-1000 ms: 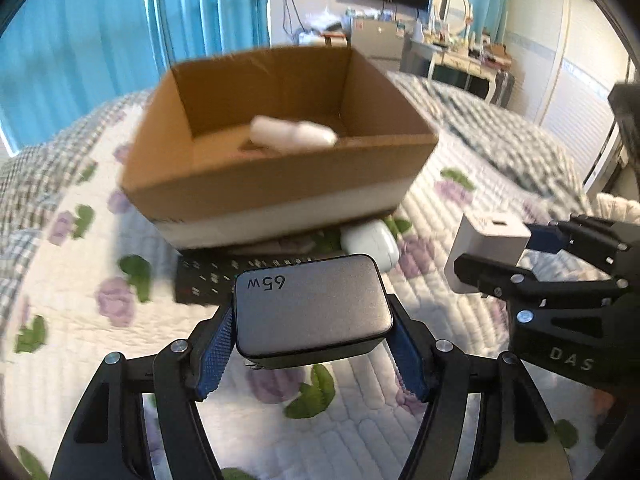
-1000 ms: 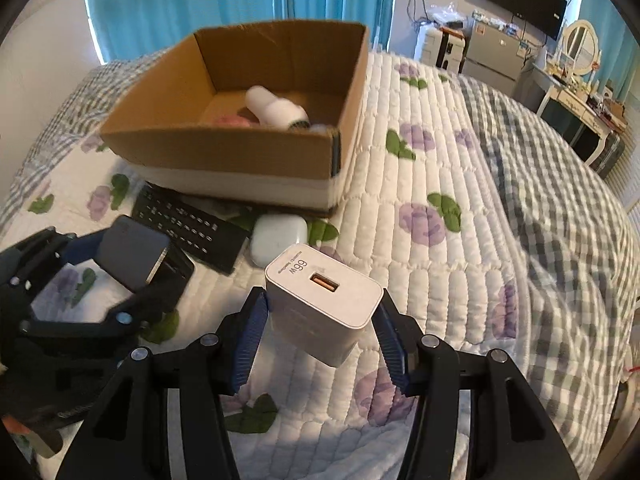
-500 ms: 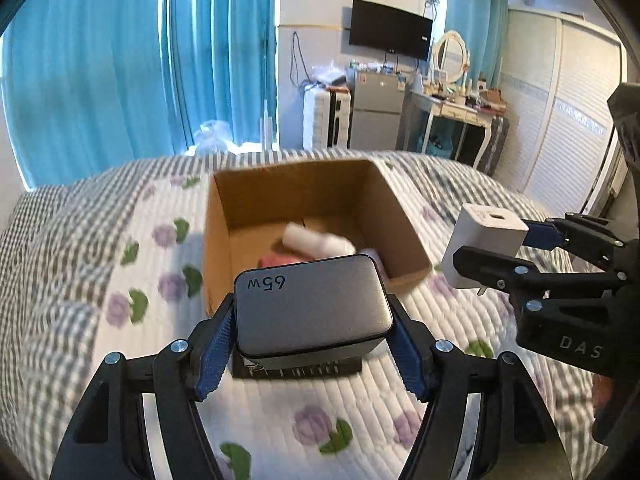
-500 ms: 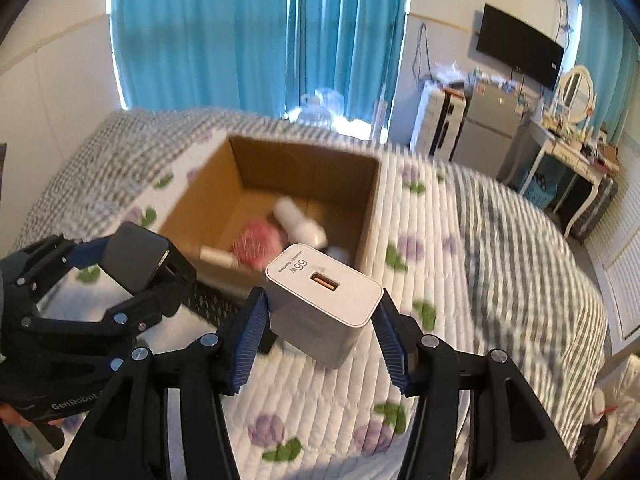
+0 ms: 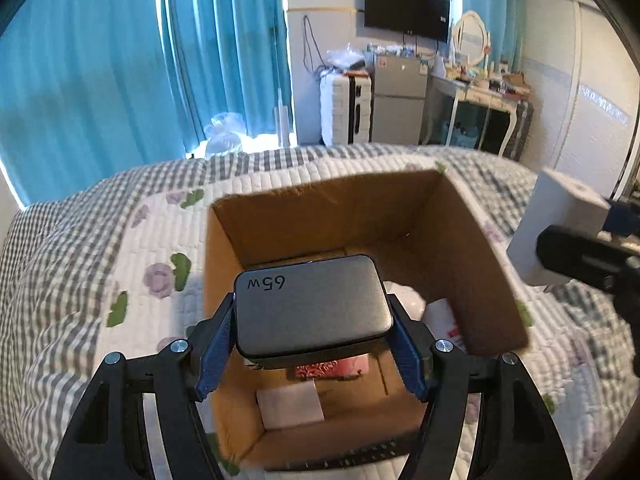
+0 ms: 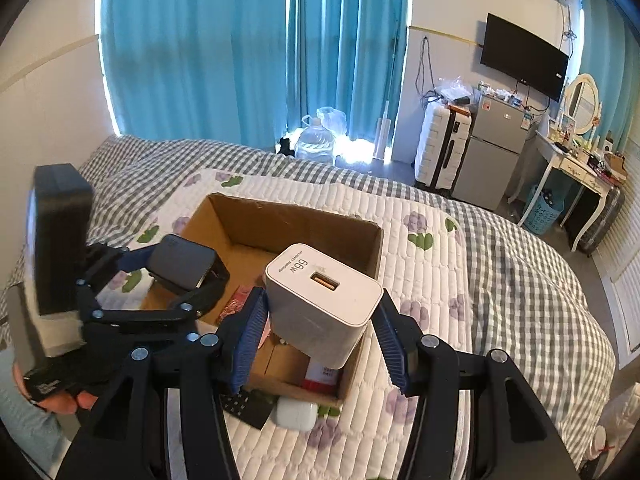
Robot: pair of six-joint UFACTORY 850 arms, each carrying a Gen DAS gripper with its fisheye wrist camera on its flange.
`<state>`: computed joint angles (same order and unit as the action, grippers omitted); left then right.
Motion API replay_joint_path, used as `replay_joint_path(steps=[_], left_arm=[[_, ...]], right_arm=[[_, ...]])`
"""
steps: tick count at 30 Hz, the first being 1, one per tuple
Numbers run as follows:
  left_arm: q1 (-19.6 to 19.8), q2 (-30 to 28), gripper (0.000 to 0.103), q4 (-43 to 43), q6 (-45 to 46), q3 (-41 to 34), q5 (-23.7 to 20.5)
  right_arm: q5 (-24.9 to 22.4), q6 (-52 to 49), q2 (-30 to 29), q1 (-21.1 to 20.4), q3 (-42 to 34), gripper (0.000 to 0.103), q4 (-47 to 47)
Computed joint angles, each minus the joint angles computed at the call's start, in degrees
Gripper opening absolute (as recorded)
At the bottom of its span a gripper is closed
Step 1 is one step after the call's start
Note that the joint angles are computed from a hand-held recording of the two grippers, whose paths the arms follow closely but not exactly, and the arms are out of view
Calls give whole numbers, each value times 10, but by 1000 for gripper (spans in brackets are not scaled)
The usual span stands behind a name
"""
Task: Organize rigid objects
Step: 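Carry both chargers over the box and open both grippers to drop them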
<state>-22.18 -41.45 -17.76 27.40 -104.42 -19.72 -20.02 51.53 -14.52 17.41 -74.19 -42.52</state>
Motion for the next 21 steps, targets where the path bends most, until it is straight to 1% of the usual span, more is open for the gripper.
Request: replay_joint_path(steps=[2, 4, 9, 10, 12, 13, 14, 15, 17, 20, 21], left_arm=[[-3, -17, 71, 22, -16, -18, -7], [-5, -32, 71, 26, -20, -31, -14], [-9, -51, 72, 57, -40, -52, -29], [-9, -46, 72, 58, -40, -43, -17], [-9, -30, 74, 48, -24, -16, 23], [-8, -24, 77, 37, -7, -10, 31], [-7, -21, 77, 32, -1, -8, 35], [-6, -17, 77, 42, -10, -5, 41], [-4, -12, 77, 70, -36, -4, 38], [4, 1, 77, 21, 10, 6, 38], [7, 5, 77, 19, 11, 8, 38]], right_arm=[[8, -21, -15, -8, -10, 53, 22], [14, -44, -25, -15, -15, 53, 42], [30, -91, -45, -27, -24, 53, 85], [33, -98, -47, -28, -24, 53, 93], [36, -103, -50, -31, -23, 53, 99], [35, -103, -51, -31, -23, 53, 100], [34, -101, -50, -31, -21, 53, 99], [33, -98, -49, -31, -20, 53, 98], [28, -94, -47, -29, -19, 53, 93], [14, -101, -50, -23, -26, 53, 95], [10, -109, -52, -22, -30, 53, 101]])
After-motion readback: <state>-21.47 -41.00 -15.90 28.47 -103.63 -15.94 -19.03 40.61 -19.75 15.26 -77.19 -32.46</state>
